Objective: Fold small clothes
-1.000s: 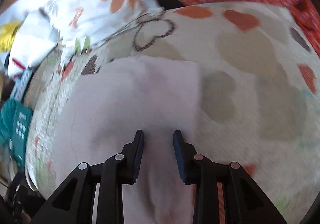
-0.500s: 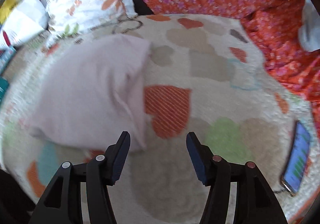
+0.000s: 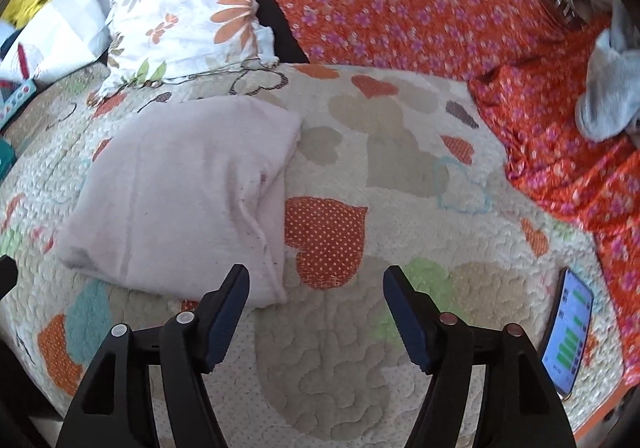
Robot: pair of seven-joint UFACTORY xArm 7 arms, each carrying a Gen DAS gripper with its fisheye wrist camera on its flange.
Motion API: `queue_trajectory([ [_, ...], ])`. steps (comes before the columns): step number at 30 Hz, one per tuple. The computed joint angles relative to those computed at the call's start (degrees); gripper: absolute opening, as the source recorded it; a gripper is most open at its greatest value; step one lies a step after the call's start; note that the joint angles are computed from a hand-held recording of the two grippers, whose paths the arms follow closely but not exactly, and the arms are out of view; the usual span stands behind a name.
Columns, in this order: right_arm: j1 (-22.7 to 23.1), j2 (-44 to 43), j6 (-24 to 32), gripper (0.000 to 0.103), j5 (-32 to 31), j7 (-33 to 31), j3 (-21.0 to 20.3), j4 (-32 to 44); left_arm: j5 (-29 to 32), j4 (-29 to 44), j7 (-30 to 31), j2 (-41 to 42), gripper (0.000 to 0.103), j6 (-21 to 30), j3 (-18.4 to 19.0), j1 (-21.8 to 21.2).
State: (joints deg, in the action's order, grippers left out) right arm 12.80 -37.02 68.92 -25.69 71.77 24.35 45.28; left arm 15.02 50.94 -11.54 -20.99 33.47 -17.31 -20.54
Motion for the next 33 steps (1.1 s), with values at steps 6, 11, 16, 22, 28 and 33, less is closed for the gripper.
queue_trajectory([
  [6, 0.3, 2.1, 0.4, 0.078, -1.0, -0.1, 0.4, 0.8, 1.1, -0.4, 2.2, 1.0, 0.103, 1.2, 0.1, -0.3],
  [11, 0.7, 2.5, 0.1, 0.078, -0.3, 0.0, -0.8, 0.2, 0.3, 0.2, 2.7, 2.4, 0.103, 2.3, 0.6, -0.6],
  [16, 0.9, 2.2, -0.5, 0.079, 0.7, 0.3, -1.9, -0.6, 0.1, 1.5, 2.4, 4.3, 0.103, 3.5, 0.7, -0.8],
  [22, 0.6, 2.1, -1.0, 0.079, 0.8, 0.1, -1.9, -0.6, 0.0, 2.7, 1.8, 5.9, 0.103, 4.4, 0.9, -1.4],
  [28, 0.4, 2.3, -1.2, 0.08, 0.5, -0.3, -1.7, -0.3, -0.6, 3.9, 1.9, 7.5, 0.103, 5.5, 1.2, -2.3],
  [33, 0.4, 2.4, -1.0, 0.081, 0.7, 0.1, -1.6, -0.1, -1.9, 4.8, 2.2, 8.5, 0.103, 5.9, 1.7, -2.8],
])
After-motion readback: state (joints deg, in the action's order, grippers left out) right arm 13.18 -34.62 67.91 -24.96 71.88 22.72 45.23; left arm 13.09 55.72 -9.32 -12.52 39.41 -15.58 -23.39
